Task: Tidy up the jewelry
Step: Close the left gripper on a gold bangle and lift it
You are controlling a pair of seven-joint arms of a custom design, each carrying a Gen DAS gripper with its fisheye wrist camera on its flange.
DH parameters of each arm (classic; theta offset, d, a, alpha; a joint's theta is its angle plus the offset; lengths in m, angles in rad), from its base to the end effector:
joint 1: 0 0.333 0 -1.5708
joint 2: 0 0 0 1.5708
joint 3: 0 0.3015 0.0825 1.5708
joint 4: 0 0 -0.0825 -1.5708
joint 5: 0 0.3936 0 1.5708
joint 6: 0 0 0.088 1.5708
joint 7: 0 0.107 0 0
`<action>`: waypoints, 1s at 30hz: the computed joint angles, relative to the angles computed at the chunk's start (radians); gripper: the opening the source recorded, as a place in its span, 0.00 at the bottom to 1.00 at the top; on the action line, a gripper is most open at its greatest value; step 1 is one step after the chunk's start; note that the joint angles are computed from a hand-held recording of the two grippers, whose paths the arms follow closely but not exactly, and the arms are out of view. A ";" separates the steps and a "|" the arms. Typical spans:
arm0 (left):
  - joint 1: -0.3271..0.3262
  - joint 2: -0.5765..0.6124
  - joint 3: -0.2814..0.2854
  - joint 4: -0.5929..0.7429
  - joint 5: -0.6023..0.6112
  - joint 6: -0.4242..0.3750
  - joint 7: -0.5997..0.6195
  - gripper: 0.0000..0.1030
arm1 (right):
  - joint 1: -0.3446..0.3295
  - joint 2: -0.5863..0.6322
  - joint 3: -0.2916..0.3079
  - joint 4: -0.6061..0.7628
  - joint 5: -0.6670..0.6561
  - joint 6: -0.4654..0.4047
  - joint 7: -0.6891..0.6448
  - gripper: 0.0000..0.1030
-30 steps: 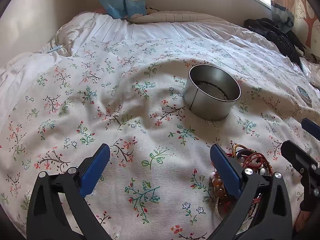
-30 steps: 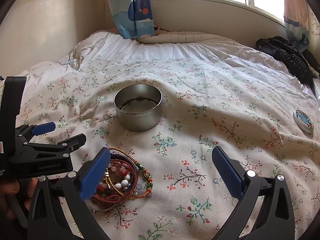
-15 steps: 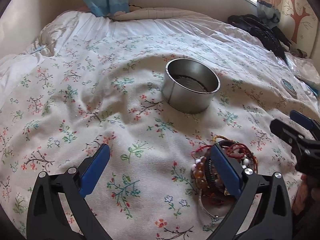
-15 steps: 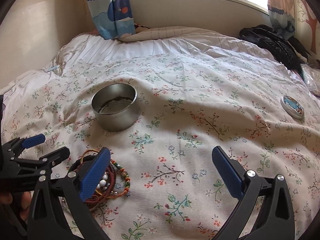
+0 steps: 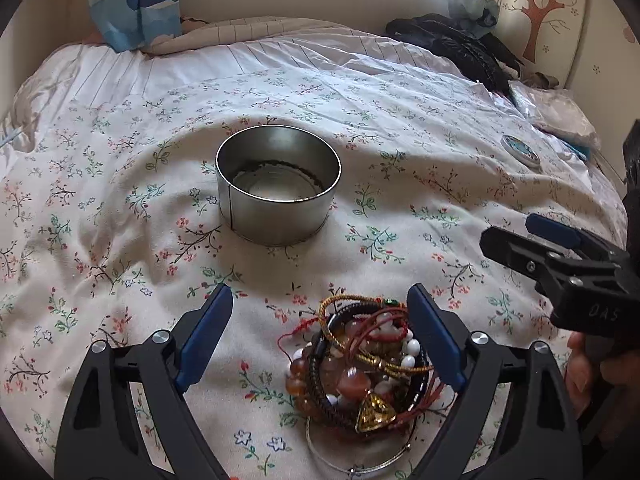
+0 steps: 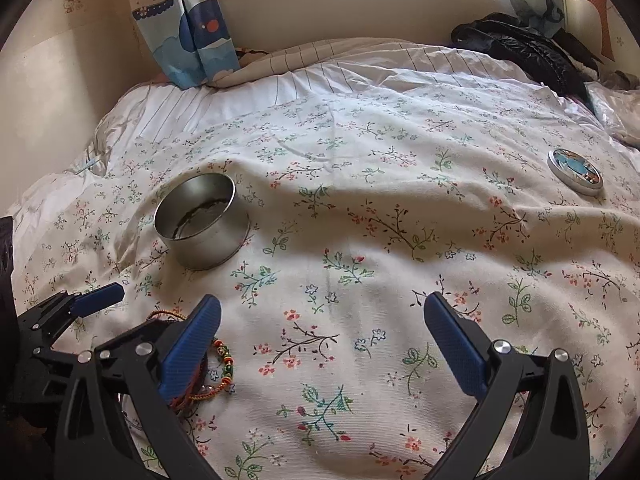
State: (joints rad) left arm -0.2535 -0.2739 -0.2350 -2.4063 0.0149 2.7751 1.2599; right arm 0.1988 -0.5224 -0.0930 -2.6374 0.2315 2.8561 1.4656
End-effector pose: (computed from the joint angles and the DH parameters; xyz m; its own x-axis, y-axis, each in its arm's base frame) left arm 0.4486 -0.2439 0.4689 -0.2341 -0.9661 0.1090 -0.8000 0.1277 -0.5862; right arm 0.4364 0.0324 0.4799 0.0740 -0.9823 -0.1723 -0.7465 0.0600 -0.6627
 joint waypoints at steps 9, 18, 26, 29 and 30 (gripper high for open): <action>-0.074 0.105 0.078 0.079 -0.295 -0.048 0.223 0.18 | 0.025 0.005 -0.034 0.009 0.065 -0.013 -0.034 0.95; -0.144 0.018 0.149 0.021 -0.854 0.023 0.611 0.03 | 0.040 0.008 -0.055 0.014 0.110 -0.044 -0.071 0.95; -0.123 -0.030 0.151 -0.022 -0.998 0.117 0.635 0.03 | 0.197 -0.019 -0.149 0.030 0.302 -0.116 -0.348 0.95; -0.111 -0.026 0.145 -0.023 -0.951 0.123 0.591 0.03 | 0.218 -0.016 -0.150 0.044 0.362 -0.168 -0.441 0.94; -0.107 -0.027 0.143 -0.024 -0.932 0.126 0.577 0.03 | 0.218 -0.013 -0.146 0.048 0.378 -0.185 -0.465 0.93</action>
State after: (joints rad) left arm -0.3605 -0.3008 -0.0925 -2.4299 -0.9172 2.9006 1.8372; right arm 0.4164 -0.5359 -0.2391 -2.5893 0.6099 2.6707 1.0004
